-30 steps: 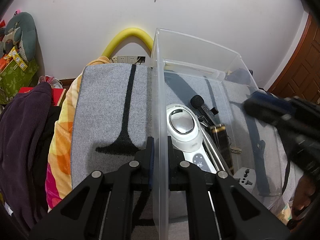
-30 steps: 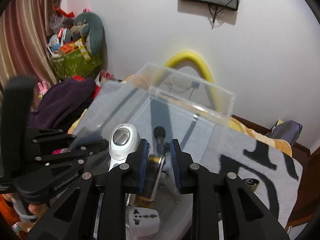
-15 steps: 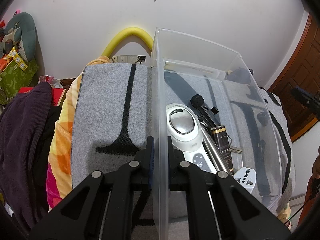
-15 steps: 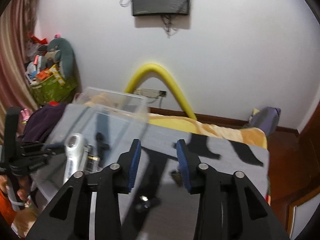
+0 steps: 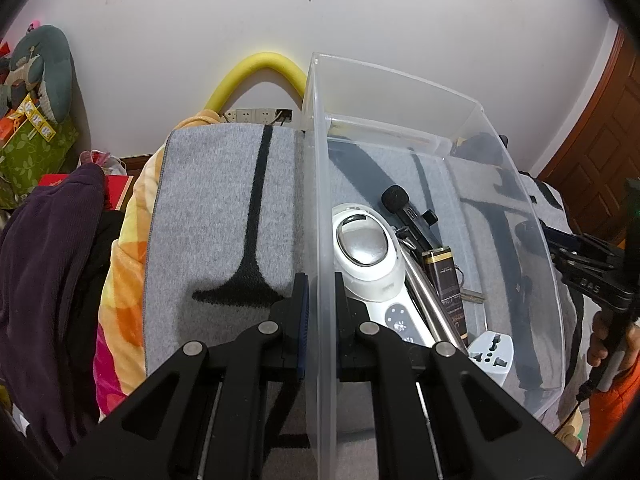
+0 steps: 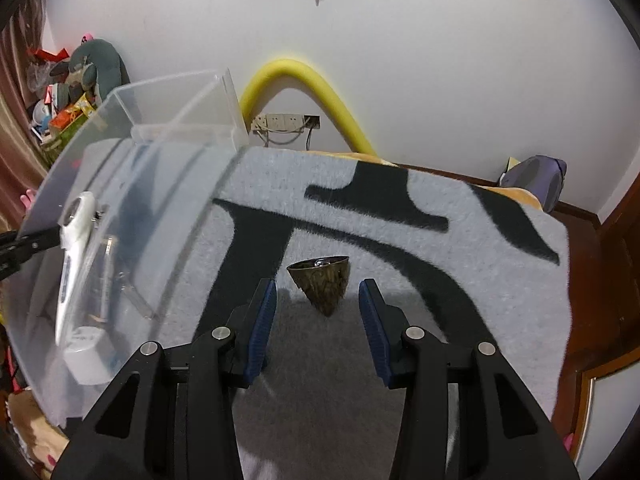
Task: Organize rigid objects
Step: 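Grasp the dark round brush with the right tool, then carry the dark round brush into the box and release it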
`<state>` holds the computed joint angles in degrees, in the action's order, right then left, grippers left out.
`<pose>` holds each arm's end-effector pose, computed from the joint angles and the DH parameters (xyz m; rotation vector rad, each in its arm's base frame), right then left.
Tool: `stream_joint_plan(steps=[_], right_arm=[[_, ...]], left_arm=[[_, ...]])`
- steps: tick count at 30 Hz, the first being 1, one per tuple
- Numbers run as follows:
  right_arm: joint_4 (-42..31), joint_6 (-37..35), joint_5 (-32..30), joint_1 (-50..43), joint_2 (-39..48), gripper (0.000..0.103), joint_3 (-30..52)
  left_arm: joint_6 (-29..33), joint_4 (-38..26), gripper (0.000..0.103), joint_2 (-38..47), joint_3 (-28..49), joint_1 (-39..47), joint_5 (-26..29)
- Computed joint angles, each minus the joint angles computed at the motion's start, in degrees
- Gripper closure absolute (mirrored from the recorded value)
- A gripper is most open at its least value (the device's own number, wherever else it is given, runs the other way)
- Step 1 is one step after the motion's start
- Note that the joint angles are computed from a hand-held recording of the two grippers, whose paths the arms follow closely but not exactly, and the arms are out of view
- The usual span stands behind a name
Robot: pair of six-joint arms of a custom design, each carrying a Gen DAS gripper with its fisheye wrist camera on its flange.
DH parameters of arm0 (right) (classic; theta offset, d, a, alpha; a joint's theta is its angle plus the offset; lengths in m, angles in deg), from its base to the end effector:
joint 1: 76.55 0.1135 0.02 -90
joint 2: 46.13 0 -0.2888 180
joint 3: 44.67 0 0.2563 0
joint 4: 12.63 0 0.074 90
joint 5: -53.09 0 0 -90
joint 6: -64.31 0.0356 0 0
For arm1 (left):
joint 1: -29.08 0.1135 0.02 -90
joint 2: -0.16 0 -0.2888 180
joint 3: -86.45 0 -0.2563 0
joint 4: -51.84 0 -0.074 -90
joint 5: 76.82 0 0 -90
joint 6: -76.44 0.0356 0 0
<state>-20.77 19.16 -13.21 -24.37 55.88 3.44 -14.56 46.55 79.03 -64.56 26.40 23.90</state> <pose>0.1837 0.2133 0.0947 -0.0296 2.5168 0.1194 0.1911 -0.0156 0.1114 0.1115 2.5267 -0.2625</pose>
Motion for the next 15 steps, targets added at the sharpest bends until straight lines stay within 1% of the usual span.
stream_joint_plan(steps=[2,3,4,10,15], right_arm=[[0.9,-0.1,-0.3,-0.4,0.7,0.064,0.0],[1.5,-0.4,-0.8,-0.9,1.0,0.066,0.1],[2.4,-0.8,-1.1,-1.2,1.1,0.073,-0.2],[3.5,-0.6,-0.1,-0.8,-1.3,0.073,-1.6],[-1.0,-0.8,4.1,2.4,-5.2,0.073,0.6]], left_arm=[[0.0,0.0,0.094,0.0,0.0,0.0,0.0],[-0.1,0.1,0.094,0.0,0.0,0.0,0.0],[-0.1,0.1,0.094,0.0,0.0,0.0,0.0],[-0.1,0.1,0.094,-0.1,-0.1,0.0,0.0],[-0.2,0.1,0.094,-0.1,-0.1,-0.2,-0.1]])
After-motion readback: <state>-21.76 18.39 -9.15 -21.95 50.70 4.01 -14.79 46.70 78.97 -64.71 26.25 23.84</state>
